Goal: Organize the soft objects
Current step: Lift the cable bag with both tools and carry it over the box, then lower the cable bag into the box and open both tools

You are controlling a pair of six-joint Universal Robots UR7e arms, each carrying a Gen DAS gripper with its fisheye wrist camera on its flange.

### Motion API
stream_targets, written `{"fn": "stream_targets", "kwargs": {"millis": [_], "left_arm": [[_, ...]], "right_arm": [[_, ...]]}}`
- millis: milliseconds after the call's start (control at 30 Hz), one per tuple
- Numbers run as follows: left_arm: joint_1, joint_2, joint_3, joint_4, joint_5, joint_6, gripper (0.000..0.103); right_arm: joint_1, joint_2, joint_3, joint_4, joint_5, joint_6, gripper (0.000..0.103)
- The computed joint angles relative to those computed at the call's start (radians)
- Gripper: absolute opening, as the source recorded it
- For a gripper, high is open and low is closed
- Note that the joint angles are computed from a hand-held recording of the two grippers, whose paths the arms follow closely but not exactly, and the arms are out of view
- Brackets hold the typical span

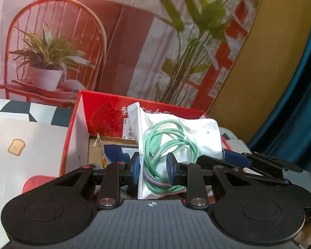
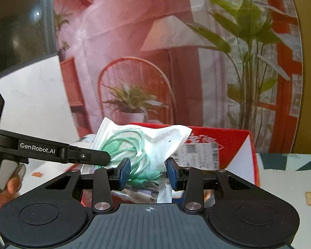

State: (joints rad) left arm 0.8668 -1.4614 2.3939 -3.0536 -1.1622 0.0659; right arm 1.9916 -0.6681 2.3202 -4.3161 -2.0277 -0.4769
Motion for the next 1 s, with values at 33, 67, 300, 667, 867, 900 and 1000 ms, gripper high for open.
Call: {"fn": "stream_targets", "kwargs": {"millis": [33, 67, 300, 667, 867, 900, 1000], "left_arm": [[0.009, 0.02, -0.018, 0.01, -0.004, 0.001, 0.028], [0.016, 0.033, -0.03, 0.019, -0.008, 0.003, 0.028], [0.069, 0.108, -0.097, 0.144, -0.008, 0.001, 0.028], [0.115, 0.145, -0.17, 0.312, -0.039, -0.028, 0.028], [0.115, 0.144, -0.167, 0.323, -0.036, -0.033, 0.028], [0.114, 0.144, -0.166, 0.324, -0.034, -0.03, 0.028], [0.111, 0.136, -0.162, 0.32, -0.036, -0.033, 0.03]], "right_arm": [[-0.01, -0.005, -0.005, 0.014, 0.001, 0.006, 0.036], [-0.02, -0.01, -0.009, 0.026, 0.003, 0.012, 0.036], [-0.091, -0.051, -0.025, 0.198, -0.004, 0.081, 0.036], [-0.138, -0.123, -0.047, 0.503, -0.023, 0.288, 0.036], [-0.14, -0.157, -0.063, 0.625, -0.037, 0.382, 0.036], [-0.139, -0.158, -0.066, 0.637, -0.042, 0.391, 0.036], [-0.135, -0.16, -0.072, 0.66, -0.058, 0.415, 0.037]]}}
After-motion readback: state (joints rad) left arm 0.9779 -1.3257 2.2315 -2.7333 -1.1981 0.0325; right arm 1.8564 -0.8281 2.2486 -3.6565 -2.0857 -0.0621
